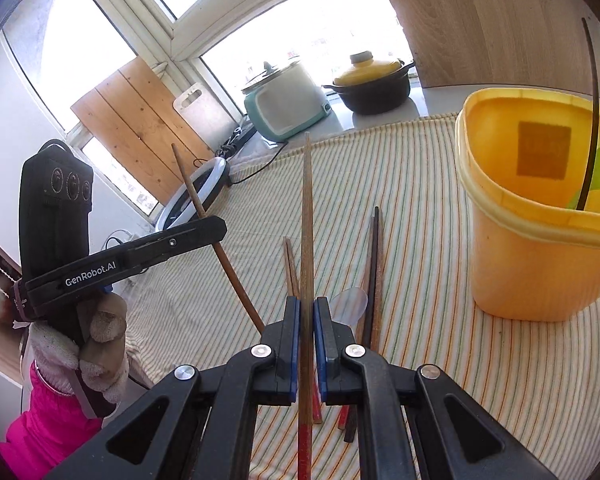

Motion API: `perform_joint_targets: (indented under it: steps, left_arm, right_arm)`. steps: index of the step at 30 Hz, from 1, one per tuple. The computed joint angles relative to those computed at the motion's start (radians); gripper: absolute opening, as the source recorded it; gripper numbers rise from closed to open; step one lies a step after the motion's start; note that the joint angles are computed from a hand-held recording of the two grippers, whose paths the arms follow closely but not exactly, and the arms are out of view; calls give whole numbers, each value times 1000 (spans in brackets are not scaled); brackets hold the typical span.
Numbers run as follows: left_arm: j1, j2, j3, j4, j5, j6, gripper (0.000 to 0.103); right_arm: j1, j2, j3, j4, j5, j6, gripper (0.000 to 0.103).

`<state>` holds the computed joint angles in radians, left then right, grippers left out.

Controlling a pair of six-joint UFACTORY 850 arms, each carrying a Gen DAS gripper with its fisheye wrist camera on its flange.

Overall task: Organize utensils
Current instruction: 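Lift both wooden chopsticks and carry them over the yellow bucket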

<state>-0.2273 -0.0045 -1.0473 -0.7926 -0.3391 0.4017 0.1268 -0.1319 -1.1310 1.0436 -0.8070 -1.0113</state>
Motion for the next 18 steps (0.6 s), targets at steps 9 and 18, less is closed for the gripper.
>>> perform_joint_targets:
  steps: [9,18]
  left_arm:
    - [-27,24,-44,-42,16,56,3]
    - [-51,18,-94,-160,21,173,3]
  right_arm:
    - [-40,48,-4,93,40,-79,5]
    - [-93,53,-31,162,68,-109,5]
